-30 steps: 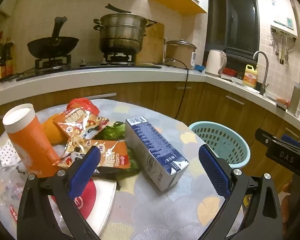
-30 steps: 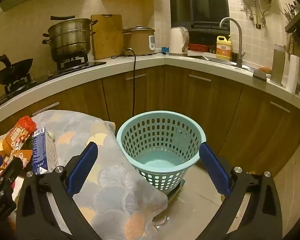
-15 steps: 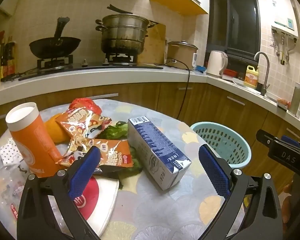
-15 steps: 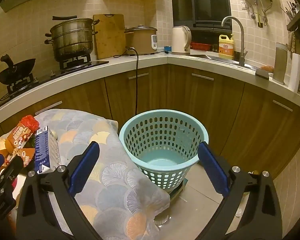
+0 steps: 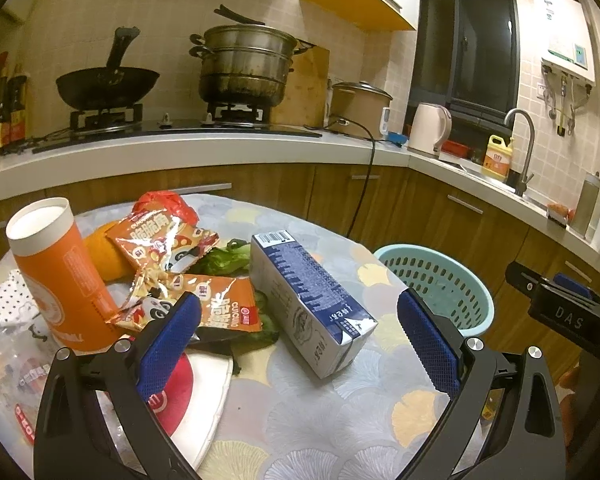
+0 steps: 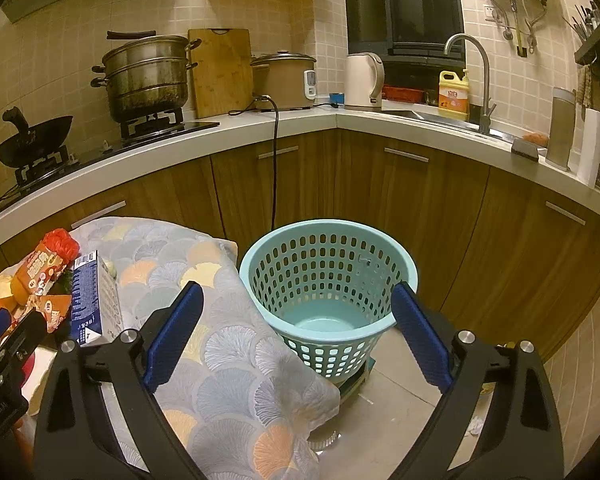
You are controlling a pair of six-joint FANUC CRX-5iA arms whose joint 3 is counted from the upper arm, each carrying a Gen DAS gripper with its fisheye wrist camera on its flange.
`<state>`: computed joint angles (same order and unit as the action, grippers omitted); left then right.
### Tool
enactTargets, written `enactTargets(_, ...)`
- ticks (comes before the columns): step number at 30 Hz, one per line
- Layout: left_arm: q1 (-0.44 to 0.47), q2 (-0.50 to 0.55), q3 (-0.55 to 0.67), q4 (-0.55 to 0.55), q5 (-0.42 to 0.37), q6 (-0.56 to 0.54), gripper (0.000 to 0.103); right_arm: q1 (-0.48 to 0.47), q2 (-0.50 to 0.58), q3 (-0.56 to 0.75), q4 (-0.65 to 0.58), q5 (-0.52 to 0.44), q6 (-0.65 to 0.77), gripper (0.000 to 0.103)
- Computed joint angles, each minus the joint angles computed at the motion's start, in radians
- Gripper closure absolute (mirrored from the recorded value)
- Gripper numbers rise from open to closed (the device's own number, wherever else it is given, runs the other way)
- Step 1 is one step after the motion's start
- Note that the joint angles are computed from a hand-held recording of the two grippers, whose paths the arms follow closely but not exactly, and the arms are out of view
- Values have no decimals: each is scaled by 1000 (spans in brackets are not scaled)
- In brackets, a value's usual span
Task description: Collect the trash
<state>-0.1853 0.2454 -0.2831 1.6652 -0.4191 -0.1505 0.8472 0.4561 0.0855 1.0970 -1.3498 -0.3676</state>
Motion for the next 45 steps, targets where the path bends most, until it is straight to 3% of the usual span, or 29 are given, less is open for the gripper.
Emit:
enactTargets(11, 32, 11, 17, -62, -48, 98, 8, 2, 0, 4, 3, 1, 14, 16)
enactTargets(26, 18, 3, 4, -13, -26, 63, 8, 3, -3, 4, -6, 25, 23, 21)
enactTargets(30, 24, -30, -23, -12, 4, 65, 8, 8, -10, 2, 11, 48, 30, 23)
enactTargets(34, 69, -104, -92, -39, 12, 102, 8, 12, -7, 11, 29, 78, 59, 33)
enactTargets(37, 112, -157, -138, -88, 36, 164, 8, 15, -7, 8, 49, 124, 74, 45)
enactTargets(40, 173, -188, -159, -209, 39, 280, 8, 16, -2, 10, 58, 181, 93, 47)
enactTargets(43, 245, -180, -136, -387, -1, 434, 8, 12, 5, 17, 60, 250, 118, 47)
enactTargets(45, 291, -157, -101, -483, -79, 526, 8, 10, 13, 25, 59, 283, 135, 47)
